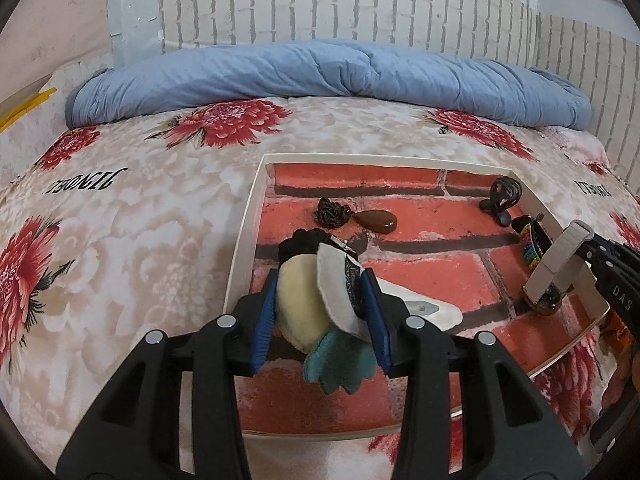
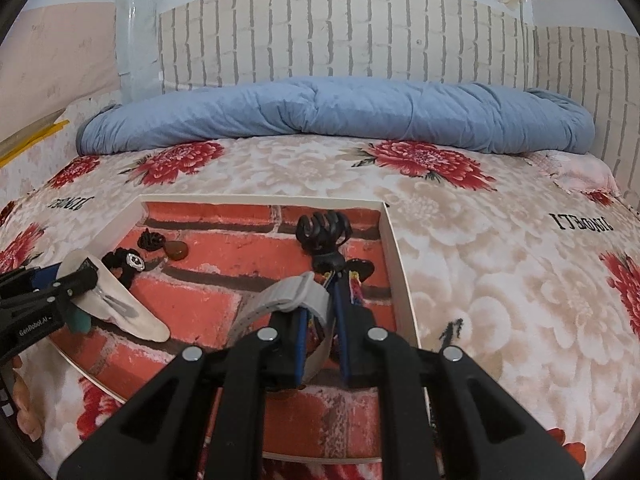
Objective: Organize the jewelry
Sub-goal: 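Open the left tool into the tray while the right tool releases the watch strap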
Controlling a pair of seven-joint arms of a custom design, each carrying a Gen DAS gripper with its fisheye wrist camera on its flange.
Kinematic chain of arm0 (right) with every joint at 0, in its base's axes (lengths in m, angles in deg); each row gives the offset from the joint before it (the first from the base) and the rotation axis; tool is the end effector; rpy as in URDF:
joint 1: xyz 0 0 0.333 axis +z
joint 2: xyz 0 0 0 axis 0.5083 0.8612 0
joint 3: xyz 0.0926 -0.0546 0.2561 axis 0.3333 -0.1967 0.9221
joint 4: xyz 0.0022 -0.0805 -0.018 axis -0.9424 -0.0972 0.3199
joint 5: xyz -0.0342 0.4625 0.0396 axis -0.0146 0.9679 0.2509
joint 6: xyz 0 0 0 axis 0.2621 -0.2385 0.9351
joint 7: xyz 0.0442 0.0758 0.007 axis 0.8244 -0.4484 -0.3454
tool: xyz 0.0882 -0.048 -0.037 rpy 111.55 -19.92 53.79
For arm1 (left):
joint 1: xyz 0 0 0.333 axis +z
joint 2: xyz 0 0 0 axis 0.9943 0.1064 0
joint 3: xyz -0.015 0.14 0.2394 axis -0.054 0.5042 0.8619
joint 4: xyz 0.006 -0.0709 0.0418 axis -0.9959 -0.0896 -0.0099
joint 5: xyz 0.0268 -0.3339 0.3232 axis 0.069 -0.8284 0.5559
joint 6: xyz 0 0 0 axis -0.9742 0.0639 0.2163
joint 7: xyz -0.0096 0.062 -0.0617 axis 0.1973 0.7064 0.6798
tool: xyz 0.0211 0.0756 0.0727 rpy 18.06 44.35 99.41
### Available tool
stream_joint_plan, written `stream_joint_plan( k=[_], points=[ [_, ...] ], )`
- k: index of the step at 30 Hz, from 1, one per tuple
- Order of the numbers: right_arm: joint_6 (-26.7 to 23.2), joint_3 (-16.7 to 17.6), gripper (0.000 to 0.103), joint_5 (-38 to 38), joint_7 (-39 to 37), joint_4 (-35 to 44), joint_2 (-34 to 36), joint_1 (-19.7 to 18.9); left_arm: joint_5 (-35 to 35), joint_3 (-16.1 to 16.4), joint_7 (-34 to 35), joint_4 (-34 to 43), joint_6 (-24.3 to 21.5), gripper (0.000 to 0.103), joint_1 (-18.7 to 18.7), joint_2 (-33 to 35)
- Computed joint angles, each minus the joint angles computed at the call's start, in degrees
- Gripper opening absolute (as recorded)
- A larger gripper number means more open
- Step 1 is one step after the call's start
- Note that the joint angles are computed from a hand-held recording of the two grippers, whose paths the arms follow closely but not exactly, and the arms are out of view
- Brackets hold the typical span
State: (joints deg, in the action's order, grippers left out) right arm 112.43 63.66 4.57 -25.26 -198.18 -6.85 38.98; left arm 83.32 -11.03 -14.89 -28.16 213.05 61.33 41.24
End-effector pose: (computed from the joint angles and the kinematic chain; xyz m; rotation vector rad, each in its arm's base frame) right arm 0.6636 0.1207 0.3014 -1.9260 1.1463 -0.5794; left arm 0.5530 -0.3642 0.3079 -1.9803 1.2854 -0.6097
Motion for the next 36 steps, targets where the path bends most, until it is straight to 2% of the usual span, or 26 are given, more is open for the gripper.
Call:
stream_joint_plan(
  k=[7, 13, 16, 18, 19, 20, 21, 22, 23, 24, 27, 32, 36],
  points=[
    [0.23, -0.17, 0.013, -6.23, 6.38, 0.37, 1.28, -0.06, -0.37, 0.08, 0.52, 0.29, -0.03, 0.042, -0.07, 0.58],
    [0.53, 0.71, 0.013, -6.07, 6.17, 0.17, 1.21, -1.12, -0.62, 0.21, 0.39, -0.07, 0.7, 0.044, 0.0, 0.53],
    [0.16, 0.31, 0.014, -9.31, 9.6, -0.22, 1.25, -1.04, -0.74, 0.17, 0.46, -0.09, 0.35, 0.046, -0.07, 0.49],
    [-0.21, 0.16, 0.014, -10.96, 11.54, -0.7, 1.01, -1.21, -1.06, 0.07, 0.62, -0.08, -0.17, 0.055, -0.17, 0.49],
    [-0.42, -0.08, 0.015, -12.49, 13.21, -1.09, 0.79, -1.16, -1.15, 0.04, 0.64, -0.09, -0.45, 0.056, -0.23, 0.52],
    [-0.43, -0.17, 0.023, -13.53, 14.26, -1.41, 0.62, -1.19, -1.35, 0.01, 0.78, -0.12, -0.44, 0.056, -0.21, 0.54],
    [-0.51, -0.33, 0.037, -14.75, 15.57, -1.98, 0.24, -1.2, -1.74, -0.02, 1.0, -0.3, -0.12, 0.057, -0.13, 0.48],
    [-0.53, -0.27, 0.043, -15.1, 15.98, -2.44, -0.13, -1.38, -1.75, -0.06, 0.96, -0.49, -0.11, 0.057, -0.18, 0.34],
    [-0.67, -0.17, 0.047, -15.08, 15.95, -2.98, -0.6, -1.63, -1.79, -0.13, 0.96, -0.62, -0.34, 0.062, -0.27, 0.18],
    [-1.02, -0.22, 0.048, -15.44, 16.17, -3.53, -1.01, -1.74, -1.73, -0.28, 0.81, -0.89, -0.57, 0.071, -0.45, -0.06],
    [-0.26, -0.44, 0.054, -16.93, 16.71, -5.16, -2.03, -1.4, -0.33, -0.66, -0.11, -1.8, -0.24, 0.084, -0.9, -0.76],
    [0.3, -0.3, 0.066, -13.43, 13.0, -7.65, -4.84, -1.71, 0.33, -1.74, 0.92, -1.35, -4.23, 0.094, -2.55, -0.94],
    [-1.29, -1.35, 0.077, -6.75, 7.32, -10.0, -8.14, -1.59, 0.87, -2.52, -0.74, -2.2, -6.25, 0.098, -3.49, -2.25]
  ],
)
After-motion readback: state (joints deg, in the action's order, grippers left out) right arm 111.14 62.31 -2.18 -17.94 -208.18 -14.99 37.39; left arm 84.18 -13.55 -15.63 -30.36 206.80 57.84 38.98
